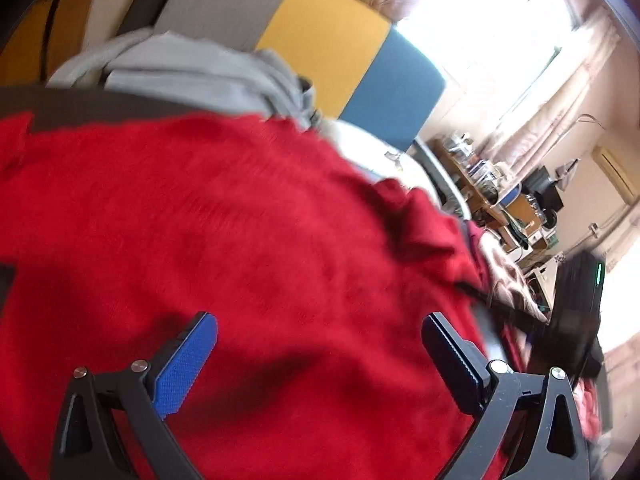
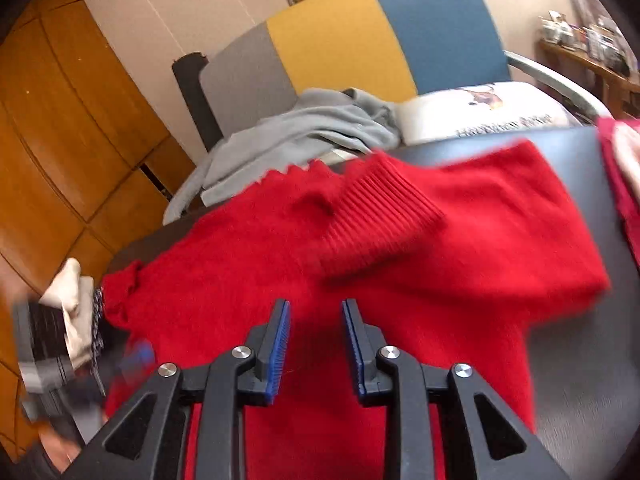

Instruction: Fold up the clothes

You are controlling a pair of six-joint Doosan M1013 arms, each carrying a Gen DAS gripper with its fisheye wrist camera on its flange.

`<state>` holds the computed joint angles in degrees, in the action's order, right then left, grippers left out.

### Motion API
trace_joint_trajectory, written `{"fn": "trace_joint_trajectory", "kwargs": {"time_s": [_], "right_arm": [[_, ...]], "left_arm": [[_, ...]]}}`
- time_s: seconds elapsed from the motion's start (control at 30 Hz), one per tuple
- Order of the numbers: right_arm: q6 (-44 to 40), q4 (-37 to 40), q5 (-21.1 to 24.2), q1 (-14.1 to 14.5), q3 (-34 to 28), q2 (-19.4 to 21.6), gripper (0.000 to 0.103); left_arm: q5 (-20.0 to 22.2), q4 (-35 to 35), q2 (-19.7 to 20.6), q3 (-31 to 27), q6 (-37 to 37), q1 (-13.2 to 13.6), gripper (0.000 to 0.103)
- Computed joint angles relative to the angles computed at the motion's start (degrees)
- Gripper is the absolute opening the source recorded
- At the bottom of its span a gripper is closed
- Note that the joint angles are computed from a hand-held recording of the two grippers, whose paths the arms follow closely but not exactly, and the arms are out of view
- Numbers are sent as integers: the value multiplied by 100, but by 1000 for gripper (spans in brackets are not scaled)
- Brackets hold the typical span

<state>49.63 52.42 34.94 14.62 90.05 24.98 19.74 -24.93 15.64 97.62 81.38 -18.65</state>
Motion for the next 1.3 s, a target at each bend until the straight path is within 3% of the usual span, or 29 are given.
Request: {"fn": "trace_joint_trajectory", "kwargs": {"time_s": [0.13,0.3,0.43,0.53,0.57,0.63,0.67,0.7,0.83,0.97,1.13,1.3], "right_arm": [[188,-3,-136,-169,457,-145,26],[-748,1636,199,-482,831,-115,26],[-998,2010,364,-542,861,-89,26],[-1166,2242,478,-593,901,-79,26],[-1208,2295,508,-606,910,-74,26],[-1263,2360,536,-618,919,-66,26],[-1282,2379,542,-621,920,-63,26],[-1297,2386,551,-622,920,-61,26],[-1305,2388,563,-623,922,-66,26],[-1253,2330,536,-610,850,-15,26],[-1180,2238,538,-585,828,-17,26],[-1112,2191,477,-529,789,4,26]], "left_arm": [[490,1123,391,-748,-56,-271,102],[1043,2606,1027,-1626,-27,-658,102],[1490,3634,1471,-2139,-267,-816,101],[1592,3759,1643,-2343,-428,-819,86],[1567,3615,1679,-2407,-430,-795,78],[1587,3189,1752,-2587,-381,-723,46],[1712,2972,1816,-2746,-380,-686,17],[1844,2824,1881,-2903,-427,-656,7],[1668,1347,1824,-3163,91,-433,7],[1148,-767,1491,-3117,1438,-194,7],[501,-2780,879,-2560,3132,20,7],[-56,-3777,266,-1558,3937,219,7]]}}
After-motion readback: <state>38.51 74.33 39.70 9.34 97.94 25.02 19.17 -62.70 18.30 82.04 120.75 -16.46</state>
